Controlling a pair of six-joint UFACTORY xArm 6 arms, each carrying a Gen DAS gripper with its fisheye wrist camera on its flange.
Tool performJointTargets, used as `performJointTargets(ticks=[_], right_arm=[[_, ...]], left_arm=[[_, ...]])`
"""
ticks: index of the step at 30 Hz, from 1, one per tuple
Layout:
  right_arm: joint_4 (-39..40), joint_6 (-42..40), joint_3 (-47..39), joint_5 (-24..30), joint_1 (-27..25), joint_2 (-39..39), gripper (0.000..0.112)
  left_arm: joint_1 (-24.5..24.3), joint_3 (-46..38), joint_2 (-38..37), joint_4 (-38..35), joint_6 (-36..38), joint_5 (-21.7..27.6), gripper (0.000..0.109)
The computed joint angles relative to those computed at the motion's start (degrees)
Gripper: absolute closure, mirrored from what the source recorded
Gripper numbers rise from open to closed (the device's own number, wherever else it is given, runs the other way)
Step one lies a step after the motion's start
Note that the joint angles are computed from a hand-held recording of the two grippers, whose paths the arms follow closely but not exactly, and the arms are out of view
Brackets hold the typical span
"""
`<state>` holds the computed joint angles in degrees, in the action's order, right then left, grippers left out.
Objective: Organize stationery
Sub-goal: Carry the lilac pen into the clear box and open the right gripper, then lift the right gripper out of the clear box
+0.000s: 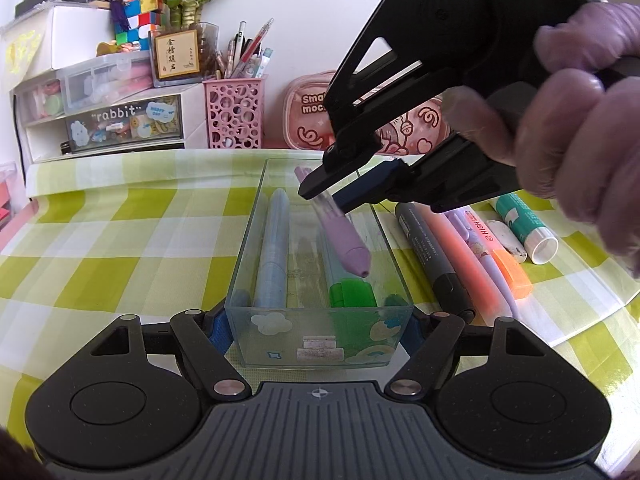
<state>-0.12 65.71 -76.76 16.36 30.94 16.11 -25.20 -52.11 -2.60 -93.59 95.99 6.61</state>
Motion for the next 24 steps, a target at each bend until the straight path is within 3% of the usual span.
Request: performJointTargets(ticks=[11,24], right_arm=[[5.6,-4.3,-0.3,-2.0,-0.1,0.9,0.092],[-0.8,-0.7,0.8,-1.7,-0.4,-1.4,0.087]], left_arm=[[-0.1,0.0,0.0,-0.2,0.1,-0.2,0.033],[-0.2,0.0,0.0,-0.2,0.1,-0.2,0.033]])
